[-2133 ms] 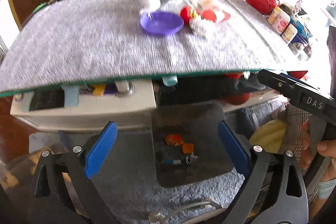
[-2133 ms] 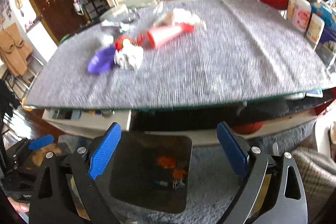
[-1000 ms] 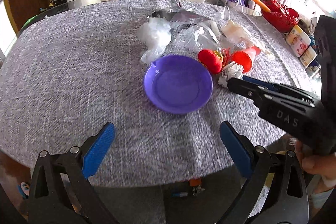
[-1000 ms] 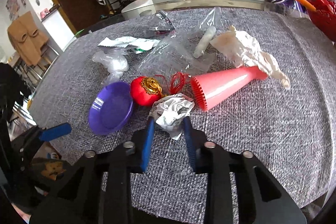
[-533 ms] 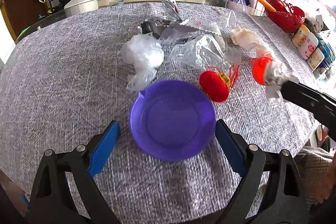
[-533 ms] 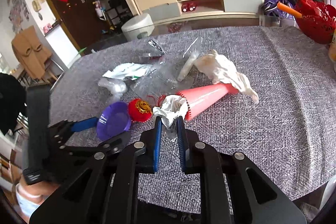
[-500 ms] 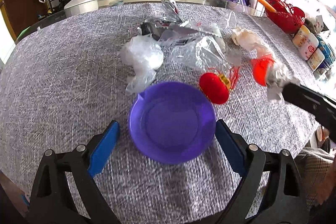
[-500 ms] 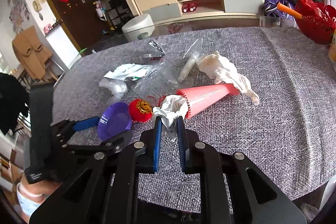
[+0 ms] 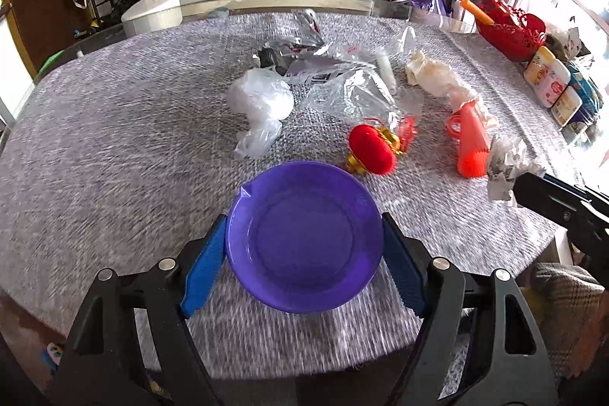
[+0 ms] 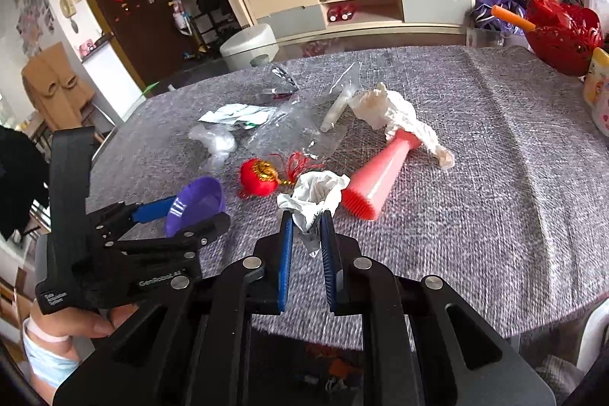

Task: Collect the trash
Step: 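Grasp the purple dish rim with the left tool while the right tool holds the tissue, then lower the purple dish and tissue over the bin and open both tools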

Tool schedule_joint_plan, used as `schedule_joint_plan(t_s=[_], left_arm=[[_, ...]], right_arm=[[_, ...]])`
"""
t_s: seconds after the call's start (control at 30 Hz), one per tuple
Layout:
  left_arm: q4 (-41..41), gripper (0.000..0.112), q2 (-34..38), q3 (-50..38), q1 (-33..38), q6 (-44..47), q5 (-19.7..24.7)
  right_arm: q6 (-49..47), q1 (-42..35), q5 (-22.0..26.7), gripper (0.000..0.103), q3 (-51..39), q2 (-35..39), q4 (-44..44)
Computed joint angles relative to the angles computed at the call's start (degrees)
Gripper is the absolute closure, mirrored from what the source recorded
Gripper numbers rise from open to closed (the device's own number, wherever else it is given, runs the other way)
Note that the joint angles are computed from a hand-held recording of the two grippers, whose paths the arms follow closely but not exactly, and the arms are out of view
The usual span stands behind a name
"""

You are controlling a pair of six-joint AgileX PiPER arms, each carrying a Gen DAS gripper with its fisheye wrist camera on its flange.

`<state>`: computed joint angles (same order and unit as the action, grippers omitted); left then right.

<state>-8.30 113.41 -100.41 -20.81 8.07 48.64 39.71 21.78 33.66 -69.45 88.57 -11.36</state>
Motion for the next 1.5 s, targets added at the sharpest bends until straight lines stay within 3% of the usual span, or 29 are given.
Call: schedule_joint_plan(t_s=[0.47,0.77,1.03,1.17,1.5], left_arm=[[-2.4,0.038,-22.2,20.0,0.2,2.9,-3.0],[-8.6,0.038,-30.8,33.7,1.4,8.4,-4.5],[-10.1,0.038,-30.4,42.9,-0.3,10.6,-7.2],[-11.6,0.038,-28.3,45.4,-0.5,12.2,-8.2],[-16.3,0.038,-23.2,48.7,0.8,17.7,-8.6]], right_arm=[[15.7,10.8,4.8,0.087,6.7,-9.8,-11.9],[24.9,17.0,5.5,0.087,13.9,-12.2,-16.0],[28.0,17.9,0.1,0.087,20.7,-10.6,-13.7],[26.0,16.9,-3.6,0.087,23.4,-9.2,-9.7],[17.1,15.1,-7.5,0.087,25.1,-3.7,0.9]])
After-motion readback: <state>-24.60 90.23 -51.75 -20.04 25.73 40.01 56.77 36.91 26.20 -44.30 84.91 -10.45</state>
